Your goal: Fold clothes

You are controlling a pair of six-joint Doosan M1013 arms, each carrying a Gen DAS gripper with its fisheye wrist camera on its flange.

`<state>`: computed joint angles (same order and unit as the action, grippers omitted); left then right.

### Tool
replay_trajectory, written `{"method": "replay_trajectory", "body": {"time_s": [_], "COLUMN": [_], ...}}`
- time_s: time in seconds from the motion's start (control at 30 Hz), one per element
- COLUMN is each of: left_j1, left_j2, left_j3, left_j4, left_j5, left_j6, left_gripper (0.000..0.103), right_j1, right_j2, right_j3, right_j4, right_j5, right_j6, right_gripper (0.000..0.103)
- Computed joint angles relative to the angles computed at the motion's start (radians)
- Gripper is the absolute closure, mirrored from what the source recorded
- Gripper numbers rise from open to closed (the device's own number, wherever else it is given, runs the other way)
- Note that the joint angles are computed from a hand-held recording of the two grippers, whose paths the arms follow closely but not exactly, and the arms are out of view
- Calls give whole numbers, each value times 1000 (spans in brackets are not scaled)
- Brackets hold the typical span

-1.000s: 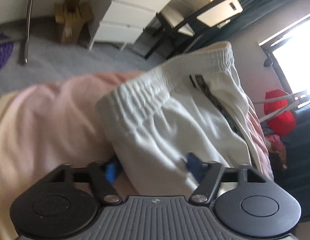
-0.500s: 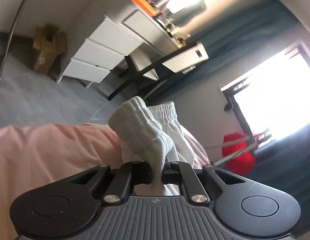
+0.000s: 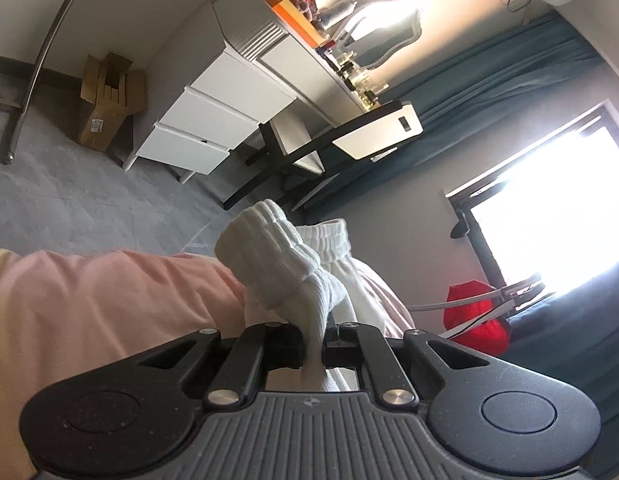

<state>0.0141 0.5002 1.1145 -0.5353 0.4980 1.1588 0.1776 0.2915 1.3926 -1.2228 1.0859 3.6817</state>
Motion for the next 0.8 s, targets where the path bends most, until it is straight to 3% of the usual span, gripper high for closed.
{"method": "replay_trajectory", "body": {"time_s": [0.13,0.2,0.27,0.4,0.53,0.7,0.77,0.8], "left_j1": [20,32,37,45,53,53,50,48], "left_j2": [-17,-21,-24,-20,-13,-5,-4,-3], "left_j3": [18,18,16,8,-4,-16,-18,-19], "left_j4": [-53,-89,-93,-88,-66,-23,-13,-6], "left_j5": [21,54,79,124,183,220,214,213], "left_j6": [-2,22,51,77,78,58,57,54], "left_gripper": [96,96,96,96,96,96,96,96], "right_j1": [73,108,132,182,213,170,150,145], "right_j2": [-67,-100,-145,-203,-198,-198,-189,-180], "right_j3": [45,89,160,308,386,416,394,381], "right_j4": [-129,-124,-69,30,80,55,38,28], "right_j5": [114,195,190,125,22,-209,-239,-226], "right_j6": [35,35,100,338,506,580,467,422], "right_gripper": [100,100,100,100,97,93,67,60]}}
